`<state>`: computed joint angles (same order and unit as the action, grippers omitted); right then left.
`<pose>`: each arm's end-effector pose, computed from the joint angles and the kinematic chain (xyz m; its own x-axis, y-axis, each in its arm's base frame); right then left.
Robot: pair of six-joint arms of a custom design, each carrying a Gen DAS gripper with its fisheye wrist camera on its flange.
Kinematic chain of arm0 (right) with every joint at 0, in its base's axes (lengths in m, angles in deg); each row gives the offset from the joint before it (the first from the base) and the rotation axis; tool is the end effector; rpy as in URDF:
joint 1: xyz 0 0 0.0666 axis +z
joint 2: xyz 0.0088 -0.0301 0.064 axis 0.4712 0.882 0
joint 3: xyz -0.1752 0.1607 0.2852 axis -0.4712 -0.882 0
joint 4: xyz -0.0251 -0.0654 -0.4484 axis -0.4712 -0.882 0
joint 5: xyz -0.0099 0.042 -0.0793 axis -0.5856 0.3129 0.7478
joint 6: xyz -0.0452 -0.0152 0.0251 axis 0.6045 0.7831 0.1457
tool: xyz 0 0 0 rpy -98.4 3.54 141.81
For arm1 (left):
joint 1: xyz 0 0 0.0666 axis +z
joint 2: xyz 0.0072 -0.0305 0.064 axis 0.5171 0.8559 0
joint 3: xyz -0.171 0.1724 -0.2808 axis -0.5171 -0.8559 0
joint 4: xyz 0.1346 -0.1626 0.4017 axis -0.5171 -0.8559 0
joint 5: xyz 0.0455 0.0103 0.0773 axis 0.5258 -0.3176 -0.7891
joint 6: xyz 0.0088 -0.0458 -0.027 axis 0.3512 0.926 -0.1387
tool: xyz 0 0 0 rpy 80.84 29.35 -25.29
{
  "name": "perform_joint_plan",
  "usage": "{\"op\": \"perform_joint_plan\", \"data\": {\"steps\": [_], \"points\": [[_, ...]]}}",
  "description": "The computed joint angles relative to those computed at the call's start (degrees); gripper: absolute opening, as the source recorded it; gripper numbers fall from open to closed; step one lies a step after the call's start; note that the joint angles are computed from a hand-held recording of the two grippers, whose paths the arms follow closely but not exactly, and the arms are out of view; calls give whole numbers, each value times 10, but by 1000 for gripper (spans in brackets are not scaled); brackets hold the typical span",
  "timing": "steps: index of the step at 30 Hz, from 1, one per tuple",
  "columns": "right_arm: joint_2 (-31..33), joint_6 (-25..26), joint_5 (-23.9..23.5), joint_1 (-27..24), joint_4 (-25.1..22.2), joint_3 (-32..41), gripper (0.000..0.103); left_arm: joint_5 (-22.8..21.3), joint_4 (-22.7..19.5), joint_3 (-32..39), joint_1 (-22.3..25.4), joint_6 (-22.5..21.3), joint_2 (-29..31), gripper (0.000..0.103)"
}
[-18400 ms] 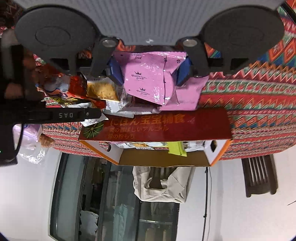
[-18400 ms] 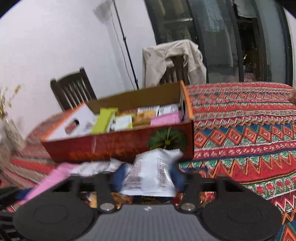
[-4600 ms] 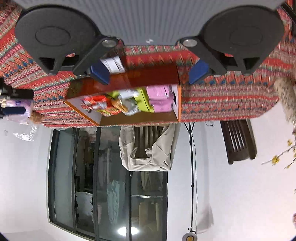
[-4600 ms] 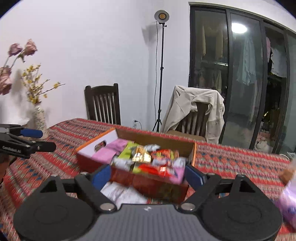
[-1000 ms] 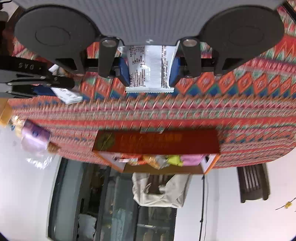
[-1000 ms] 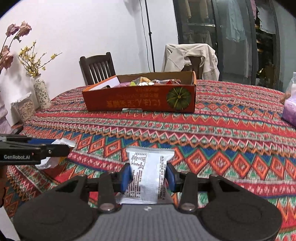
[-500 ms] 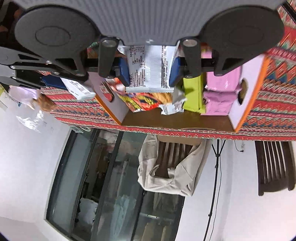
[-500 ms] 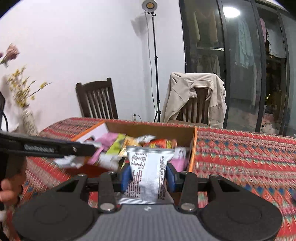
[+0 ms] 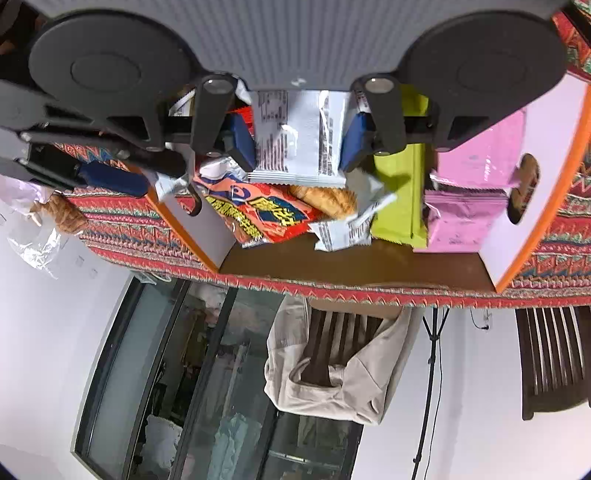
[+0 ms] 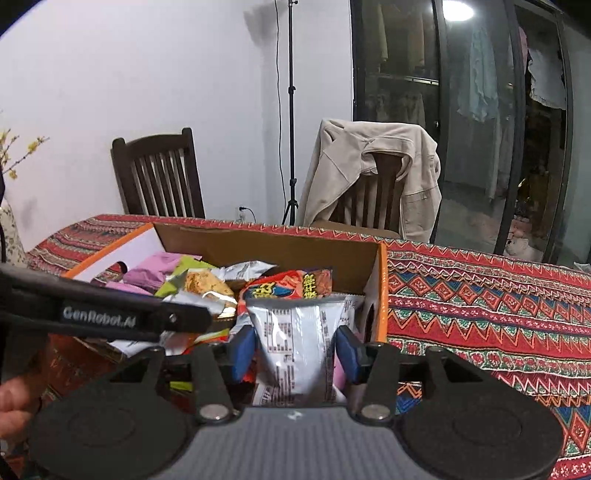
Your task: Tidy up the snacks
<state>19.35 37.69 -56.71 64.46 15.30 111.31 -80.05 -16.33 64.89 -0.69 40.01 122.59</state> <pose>0.3611 0.2497 0.4444 -0.4831 -0.0549 -0.8738 -0.1938 0.9800 0.0456 0.3802 -0.2343 0.4618 -0.6213 0.0450 -0.7823 0.3232 0.9242 -0.2035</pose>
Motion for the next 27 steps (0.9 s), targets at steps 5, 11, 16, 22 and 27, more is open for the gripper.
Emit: {"op": "perform_joint_plan", "data": {"steps": [5,11,16,22,27], "points": [[-20,2,14,5,0,-2,45,-19,-9,0,-1,-3,-25,52],[-63,4,43,33,-25,-10,45,-37,-33,-14,-6,-12,-83,52],[-107,7,88,76,-61,-8,46,-67,-56,-34,-31,-29,-157,57],[-173,-7,184,173,-116,-13,48,-146,-100,-74,-102,-43,-280,77],[-228,-72,305,308,-171,-38,61,-333,-147,-124,-274,-22,-390,90]]}}
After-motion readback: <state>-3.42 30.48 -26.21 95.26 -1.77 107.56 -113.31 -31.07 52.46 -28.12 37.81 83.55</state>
